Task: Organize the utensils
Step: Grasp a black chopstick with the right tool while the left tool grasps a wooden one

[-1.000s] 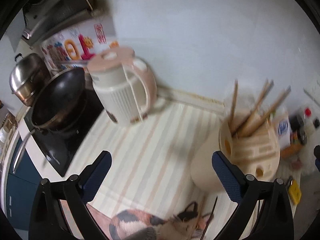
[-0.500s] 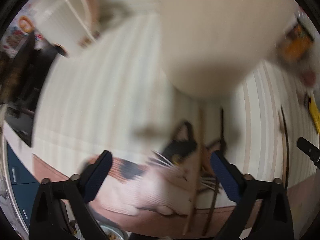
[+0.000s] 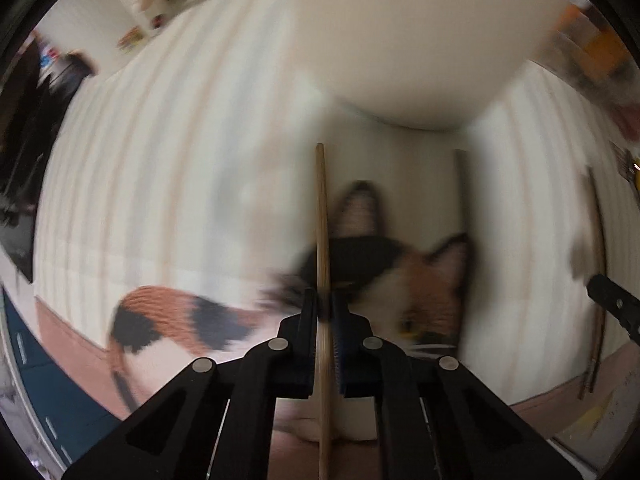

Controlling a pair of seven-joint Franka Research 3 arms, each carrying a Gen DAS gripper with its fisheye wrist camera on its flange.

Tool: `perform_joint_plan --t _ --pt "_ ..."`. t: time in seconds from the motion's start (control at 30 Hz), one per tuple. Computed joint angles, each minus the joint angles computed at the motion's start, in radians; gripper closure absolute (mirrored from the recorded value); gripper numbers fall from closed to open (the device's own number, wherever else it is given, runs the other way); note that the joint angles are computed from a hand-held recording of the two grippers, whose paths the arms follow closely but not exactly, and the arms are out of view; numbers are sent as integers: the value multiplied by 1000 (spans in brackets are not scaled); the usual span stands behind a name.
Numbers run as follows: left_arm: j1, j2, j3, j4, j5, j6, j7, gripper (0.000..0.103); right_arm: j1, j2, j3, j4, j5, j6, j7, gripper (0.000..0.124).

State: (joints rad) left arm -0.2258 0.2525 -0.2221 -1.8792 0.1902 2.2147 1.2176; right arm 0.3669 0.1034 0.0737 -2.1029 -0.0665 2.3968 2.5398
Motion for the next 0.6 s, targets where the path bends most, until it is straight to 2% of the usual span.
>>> perform_joint_plan --t 0.23,0.4,0.47,0.53,0.6 --pt "46 -60 36 -71 32 -17 -29 98 55 173 25 200 79 -31 -118 93" --pt "63 -84 35 -105 28 -6 -23 98 135 292 3 368 4 -147 -123 88" --pt "71 -93 38 -114 23 2 -10 98 168 327 -13 427 -51 -211 -132 93" --pt "72 -104 33 -128 12 12 -4 98 192 342 -26 453 -92 -257 -132 112" --pt "74 -118 29 -146 -11 20 9 98 190 325 -31 422 -97 -241 -133 117"
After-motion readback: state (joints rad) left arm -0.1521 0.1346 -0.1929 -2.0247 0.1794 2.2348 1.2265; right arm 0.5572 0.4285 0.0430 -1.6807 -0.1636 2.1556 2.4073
